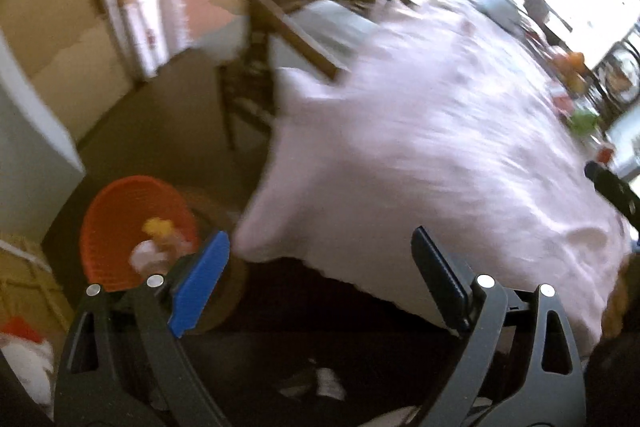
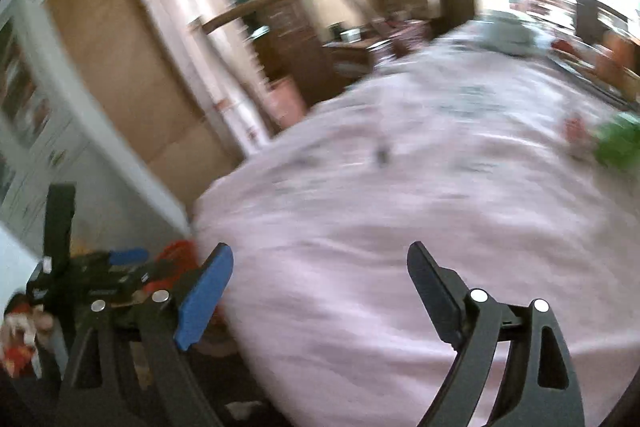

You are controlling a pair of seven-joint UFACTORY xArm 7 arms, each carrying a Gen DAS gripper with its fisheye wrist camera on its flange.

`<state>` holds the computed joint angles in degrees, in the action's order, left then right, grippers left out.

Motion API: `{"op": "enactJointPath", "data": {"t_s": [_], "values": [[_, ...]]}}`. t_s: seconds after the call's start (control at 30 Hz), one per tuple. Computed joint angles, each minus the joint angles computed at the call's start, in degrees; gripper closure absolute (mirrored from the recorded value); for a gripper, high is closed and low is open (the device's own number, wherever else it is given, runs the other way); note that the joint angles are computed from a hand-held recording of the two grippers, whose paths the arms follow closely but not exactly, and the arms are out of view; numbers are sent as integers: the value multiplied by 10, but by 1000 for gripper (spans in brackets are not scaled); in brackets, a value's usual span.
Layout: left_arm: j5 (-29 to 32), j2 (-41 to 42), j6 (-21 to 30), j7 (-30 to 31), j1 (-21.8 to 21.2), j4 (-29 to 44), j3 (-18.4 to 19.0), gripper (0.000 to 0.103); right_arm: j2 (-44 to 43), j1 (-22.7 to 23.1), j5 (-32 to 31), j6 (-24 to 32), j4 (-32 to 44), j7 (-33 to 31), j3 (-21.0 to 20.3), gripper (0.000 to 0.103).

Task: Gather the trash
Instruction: 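Return both tools from the basket to the table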

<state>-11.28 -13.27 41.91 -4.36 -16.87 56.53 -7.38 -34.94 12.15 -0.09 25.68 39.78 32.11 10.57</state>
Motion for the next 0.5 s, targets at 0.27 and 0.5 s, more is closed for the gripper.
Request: {"op": "enactJointPath", "data": {"t_s": [0.27, 0.5], "values": [[71, 116, 24, -42, -65, 134, -66, 14, -239, -95, -9, 70, -164, 3, -74, 15], [113, 234, 46, -34, -150, 275, -93, 14, -370, -193, -22, 135, -232, -24, -113, 14]]}}
